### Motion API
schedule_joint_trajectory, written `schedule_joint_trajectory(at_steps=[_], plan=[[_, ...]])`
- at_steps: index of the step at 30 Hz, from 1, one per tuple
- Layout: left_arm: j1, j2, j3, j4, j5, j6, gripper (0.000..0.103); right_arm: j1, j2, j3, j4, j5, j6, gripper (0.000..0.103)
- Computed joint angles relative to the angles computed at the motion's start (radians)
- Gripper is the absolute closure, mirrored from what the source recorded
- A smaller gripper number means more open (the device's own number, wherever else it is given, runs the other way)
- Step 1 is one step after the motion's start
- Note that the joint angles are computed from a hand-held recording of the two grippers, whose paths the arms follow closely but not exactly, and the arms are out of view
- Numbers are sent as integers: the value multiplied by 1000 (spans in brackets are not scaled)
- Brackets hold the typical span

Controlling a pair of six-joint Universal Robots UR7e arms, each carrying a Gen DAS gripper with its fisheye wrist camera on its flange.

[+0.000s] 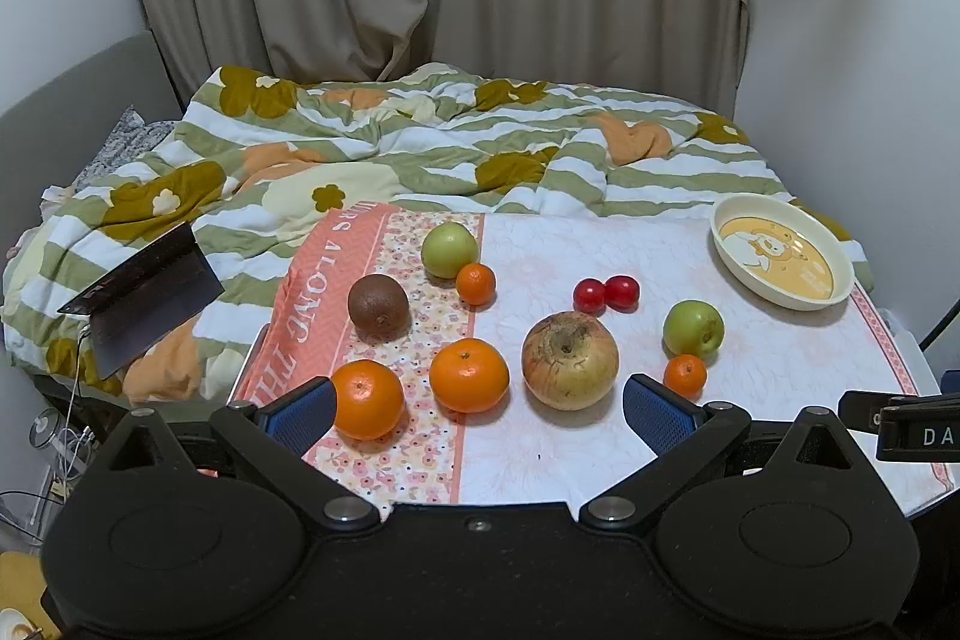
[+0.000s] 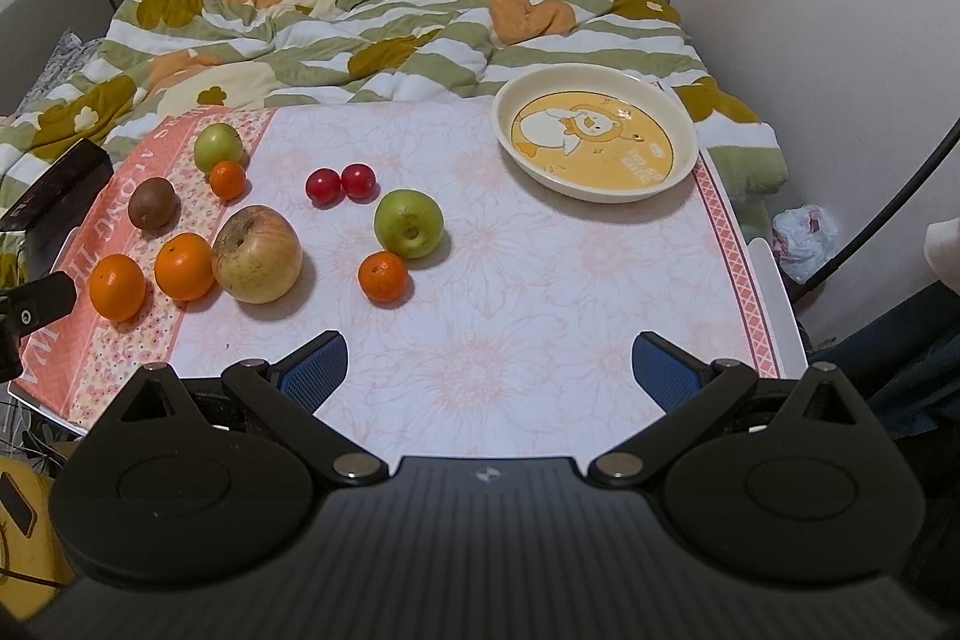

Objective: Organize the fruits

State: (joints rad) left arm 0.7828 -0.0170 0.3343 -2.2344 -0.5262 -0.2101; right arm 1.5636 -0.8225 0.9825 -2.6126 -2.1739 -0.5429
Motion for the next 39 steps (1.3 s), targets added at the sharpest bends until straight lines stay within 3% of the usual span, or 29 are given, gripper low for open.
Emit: schedule_joint_trajectory(at_steps=[9,16,21,27,39], plan=[[-2,2,-13,19,2,-14,0,-1,-1,0,1,1,0,0],[-12,1,-27,82,25,-78,0,0,3,-16,8,21,-50,0],[-20,10,-48,118,71,-138,0,-5,7,-39,51,85,-103,0],[-11,-9,34,36,163,-153,0,-26,46,-90,105,182,-184,0],[76,16,57,-145,116,23,2,-57,175,-178,97,340,-312,0]])
